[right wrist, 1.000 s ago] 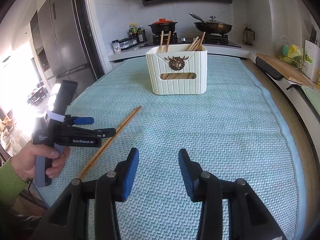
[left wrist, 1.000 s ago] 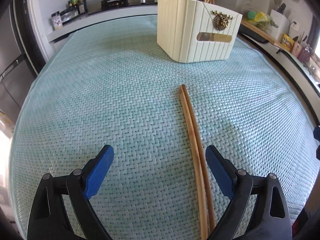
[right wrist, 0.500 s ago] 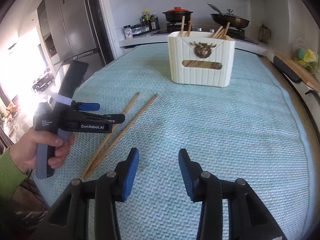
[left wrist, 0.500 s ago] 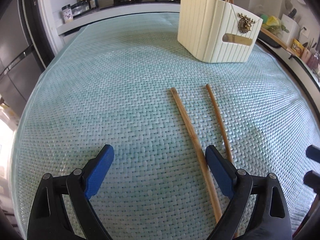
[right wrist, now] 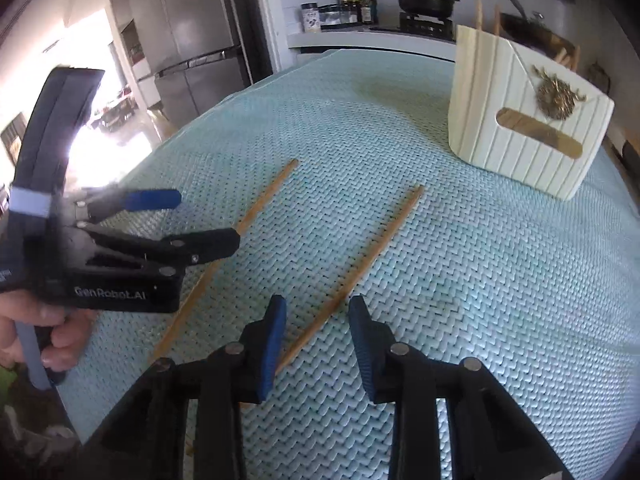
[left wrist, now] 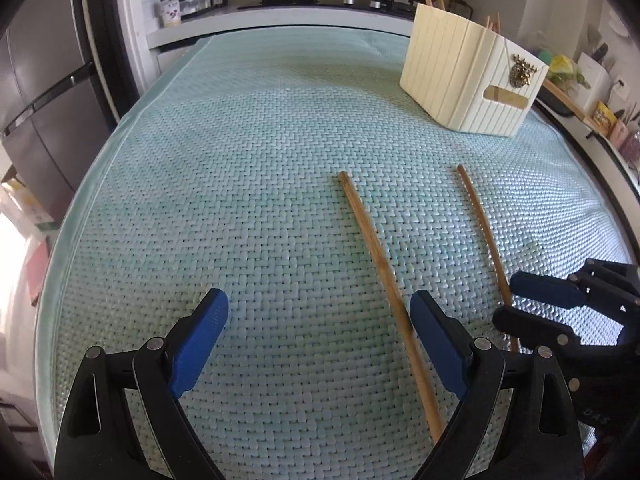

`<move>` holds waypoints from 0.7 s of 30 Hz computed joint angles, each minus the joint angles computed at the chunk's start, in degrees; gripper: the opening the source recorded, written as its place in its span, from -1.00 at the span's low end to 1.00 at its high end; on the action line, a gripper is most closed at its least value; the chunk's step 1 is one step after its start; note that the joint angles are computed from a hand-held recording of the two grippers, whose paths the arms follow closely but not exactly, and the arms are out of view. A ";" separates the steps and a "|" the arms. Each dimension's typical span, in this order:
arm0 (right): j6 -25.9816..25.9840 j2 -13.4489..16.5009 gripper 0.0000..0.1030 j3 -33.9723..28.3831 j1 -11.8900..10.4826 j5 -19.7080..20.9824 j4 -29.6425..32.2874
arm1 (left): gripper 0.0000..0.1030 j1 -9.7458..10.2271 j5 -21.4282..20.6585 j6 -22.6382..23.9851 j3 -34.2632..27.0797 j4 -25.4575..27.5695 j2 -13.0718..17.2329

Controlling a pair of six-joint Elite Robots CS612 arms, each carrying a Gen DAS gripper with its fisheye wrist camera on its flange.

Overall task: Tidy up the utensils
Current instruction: 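Grasp a chopstick with the left tool while the right tool grasps the other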

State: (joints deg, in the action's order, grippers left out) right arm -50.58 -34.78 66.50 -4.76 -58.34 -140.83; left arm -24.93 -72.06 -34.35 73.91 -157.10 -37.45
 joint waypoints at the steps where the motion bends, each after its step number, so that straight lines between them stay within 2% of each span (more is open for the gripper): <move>1: -0.60 -0.32 -0.59 0.68 -0.02 -1.07 -1.13 | 0.80 -0.01 -0.05 0.08 0.20 -0.17 -0.08; 3: -0.22 -0.78 -0.65 1.30 -0.35 -2.64 -1.79 | 0.80 0.12 -0.41 0.25 0.26 -0.45 -0.09; 8: 1.02 -1.45 -0.65 2.52 -1.29 -6.19 -5.70 | 0.77 0.59 -1.75 0.60 -0.93 -0.25 0.51; 10: 1.76 -1.13 -0.57 1.55 -1.72 -5.78 -4.37 | 0.66 0.80 -2.13 0.77 -2.07 0.69 0.97; 14: 2.20 0.24 -0.57 -1.41 -1.50 -4.90 -1.67 | 0.56 1.31 -3.05 1.30 -4.86 3.61 1.99; 21: -5.06 1.97 -0.53 -6.49 0.52 -4.67 6.35 | 0.51 2.34 -6.00 1.82 -8.13 6.93 3.09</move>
State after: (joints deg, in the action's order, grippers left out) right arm -55.64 -32.81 60.01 -4.24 -63.01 -134.48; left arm -22.60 -78.06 -32.53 65.78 -150.17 -34.36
